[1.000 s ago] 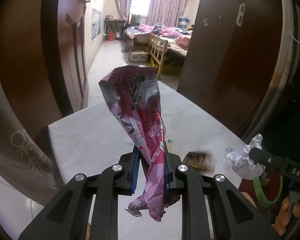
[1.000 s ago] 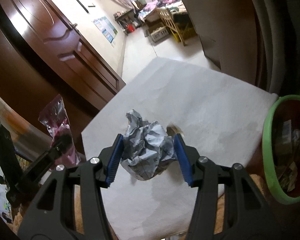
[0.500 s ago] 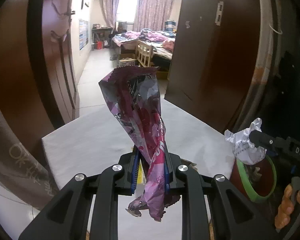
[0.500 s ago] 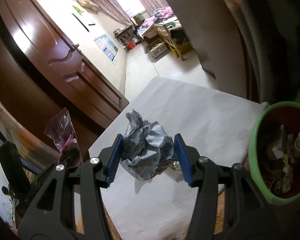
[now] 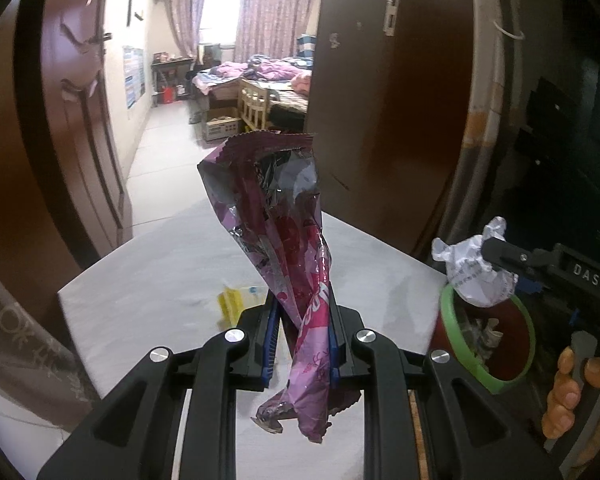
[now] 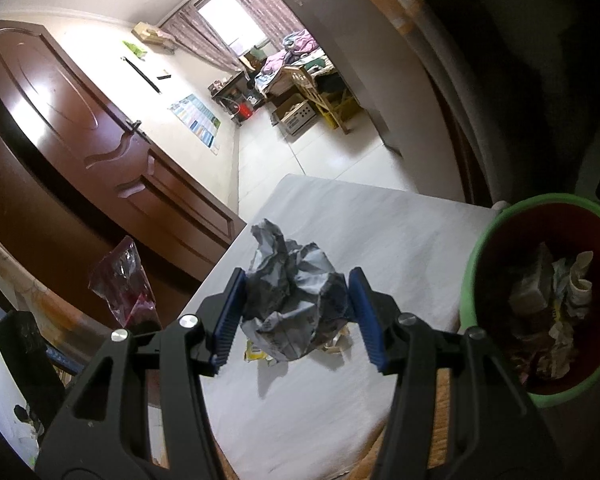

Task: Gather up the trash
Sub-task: 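Carry the silver paper and pink wrapper over the bin and open both tools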

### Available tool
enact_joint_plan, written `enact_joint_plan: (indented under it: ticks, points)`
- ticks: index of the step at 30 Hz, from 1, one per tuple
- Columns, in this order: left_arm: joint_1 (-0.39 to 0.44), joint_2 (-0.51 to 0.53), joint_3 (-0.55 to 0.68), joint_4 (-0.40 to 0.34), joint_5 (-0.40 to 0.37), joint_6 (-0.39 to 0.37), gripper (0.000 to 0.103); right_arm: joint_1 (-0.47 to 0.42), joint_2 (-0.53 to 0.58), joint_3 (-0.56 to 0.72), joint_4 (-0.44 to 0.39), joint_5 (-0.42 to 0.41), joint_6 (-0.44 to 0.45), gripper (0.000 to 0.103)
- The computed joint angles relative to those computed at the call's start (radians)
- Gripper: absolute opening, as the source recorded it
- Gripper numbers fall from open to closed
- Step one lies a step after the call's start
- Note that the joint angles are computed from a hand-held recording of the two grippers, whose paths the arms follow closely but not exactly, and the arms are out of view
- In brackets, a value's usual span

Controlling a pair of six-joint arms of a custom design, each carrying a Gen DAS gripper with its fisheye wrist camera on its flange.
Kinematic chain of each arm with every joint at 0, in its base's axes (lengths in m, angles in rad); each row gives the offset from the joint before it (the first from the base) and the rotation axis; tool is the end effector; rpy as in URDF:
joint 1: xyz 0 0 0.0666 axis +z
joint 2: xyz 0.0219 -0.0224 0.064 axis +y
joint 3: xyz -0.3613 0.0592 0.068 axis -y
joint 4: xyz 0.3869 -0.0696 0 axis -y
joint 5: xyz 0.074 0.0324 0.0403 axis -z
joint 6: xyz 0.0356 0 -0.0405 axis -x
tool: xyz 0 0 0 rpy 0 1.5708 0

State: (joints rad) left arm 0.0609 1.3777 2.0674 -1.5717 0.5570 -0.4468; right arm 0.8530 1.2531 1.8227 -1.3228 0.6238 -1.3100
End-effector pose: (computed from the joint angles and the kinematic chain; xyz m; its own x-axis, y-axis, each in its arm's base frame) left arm 0.3843 0.0042 0.6638 -0.5723 0.3326 -0.7496 0.5888 0.8028 -0.0934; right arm 0.2622 0.2681 0.6332 -0.4359 0.6931 -0.5741 0.3493 0.7182 0.6018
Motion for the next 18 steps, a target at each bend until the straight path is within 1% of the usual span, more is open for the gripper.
enact_joint_plan:
  ticks: [10,12,14,18]
  points:
    - [-0.074,-0.018,-0.025,-0.009,-0.018,-0.026,0.017,-0.005,-0.069,-0.077,-0.009,0.023,-0.062,0.052]
    - [-0.092,-0.017,-0.028,-0.029,-0.013,-0.036,0.017,-0.008,-0.096,-0.105,-0.003,0.028,-0.082,0.052]
    - [-0.108,-0.011,-0.027,-0.058,-0.003,-0.040,0.017,-0.008,-0.115,-0.122,-0.015,0.040,-0.107,0.052]
    - [-0.143,-0.021,-0.051,-0.068,-0.009,-0.062,0.017,-0.013,-0.168,-0.169,-0.047,0.069,-0.172,0.052]
